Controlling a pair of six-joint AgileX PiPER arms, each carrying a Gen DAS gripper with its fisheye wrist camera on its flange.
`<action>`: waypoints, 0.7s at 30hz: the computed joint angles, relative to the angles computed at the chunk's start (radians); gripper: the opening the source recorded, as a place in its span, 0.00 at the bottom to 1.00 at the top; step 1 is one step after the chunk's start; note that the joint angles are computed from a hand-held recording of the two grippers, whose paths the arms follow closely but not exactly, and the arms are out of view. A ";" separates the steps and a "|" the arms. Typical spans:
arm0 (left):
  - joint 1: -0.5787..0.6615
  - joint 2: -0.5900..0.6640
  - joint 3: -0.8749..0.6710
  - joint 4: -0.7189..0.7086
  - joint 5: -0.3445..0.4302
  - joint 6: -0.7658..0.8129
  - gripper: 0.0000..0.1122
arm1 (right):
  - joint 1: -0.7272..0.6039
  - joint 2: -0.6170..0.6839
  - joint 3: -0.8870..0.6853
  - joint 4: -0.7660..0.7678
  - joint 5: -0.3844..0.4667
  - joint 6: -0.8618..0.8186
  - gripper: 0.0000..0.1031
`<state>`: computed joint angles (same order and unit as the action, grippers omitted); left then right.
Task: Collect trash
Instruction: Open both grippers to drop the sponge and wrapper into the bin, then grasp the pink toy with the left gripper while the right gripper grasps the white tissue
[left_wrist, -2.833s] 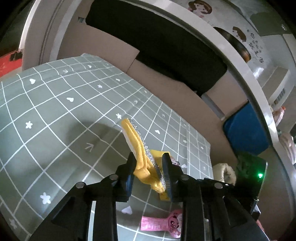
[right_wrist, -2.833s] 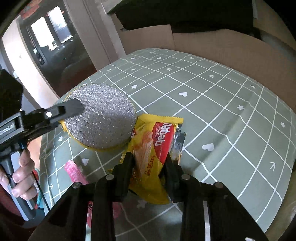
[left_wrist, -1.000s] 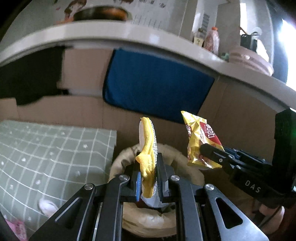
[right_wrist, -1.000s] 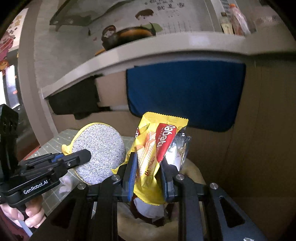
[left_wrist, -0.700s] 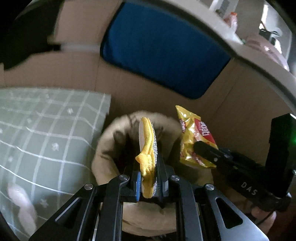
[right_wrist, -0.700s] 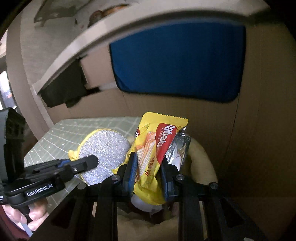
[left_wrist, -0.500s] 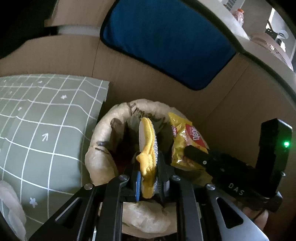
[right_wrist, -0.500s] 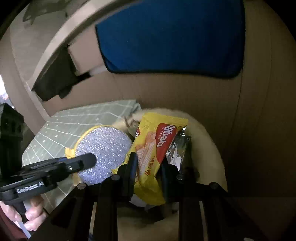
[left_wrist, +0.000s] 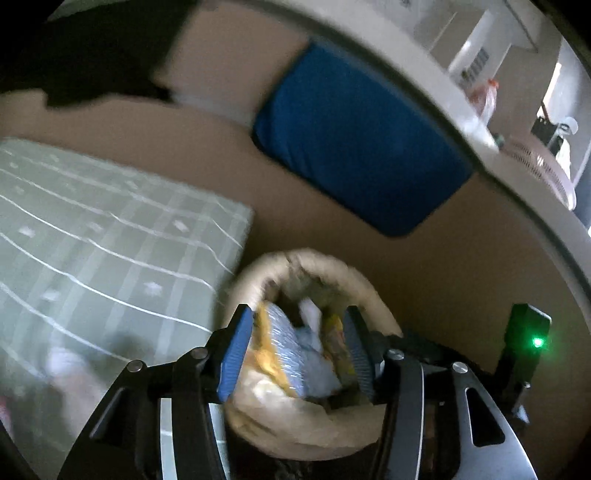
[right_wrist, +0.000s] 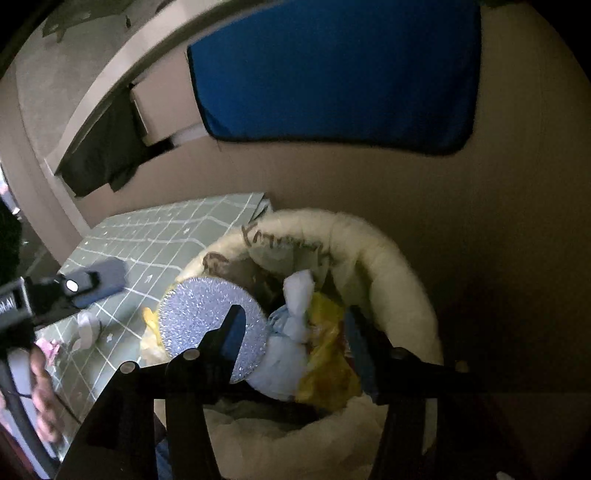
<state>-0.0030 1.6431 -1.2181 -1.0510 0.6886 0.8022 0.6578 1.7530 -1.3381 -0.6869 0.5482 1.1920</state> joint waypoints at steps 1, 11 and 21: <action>0.012 -0.038 0.032 -0.012 -0.026 0.022 0.46 | 0.016 -0.020 0.009 -0.039 0.015 0.038 0.52; 0.259 -0.336 0.286 0.095 -0.105 0.071 0.46 | 0.162 -0.037 -0.058 -0.169 0.070 0.115 0.52; 0.669 -0.249 0.343 0.160 0.134 0.153 0.46 | 0.249 0.141 -0.279 -0.025 0.051 -0.091 0.52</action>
<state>0.6659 1.3944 -0.8755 -0.8914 0.8223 0.9548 0.9069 1.8940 -1.6168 -0.7120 0.5987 1.1007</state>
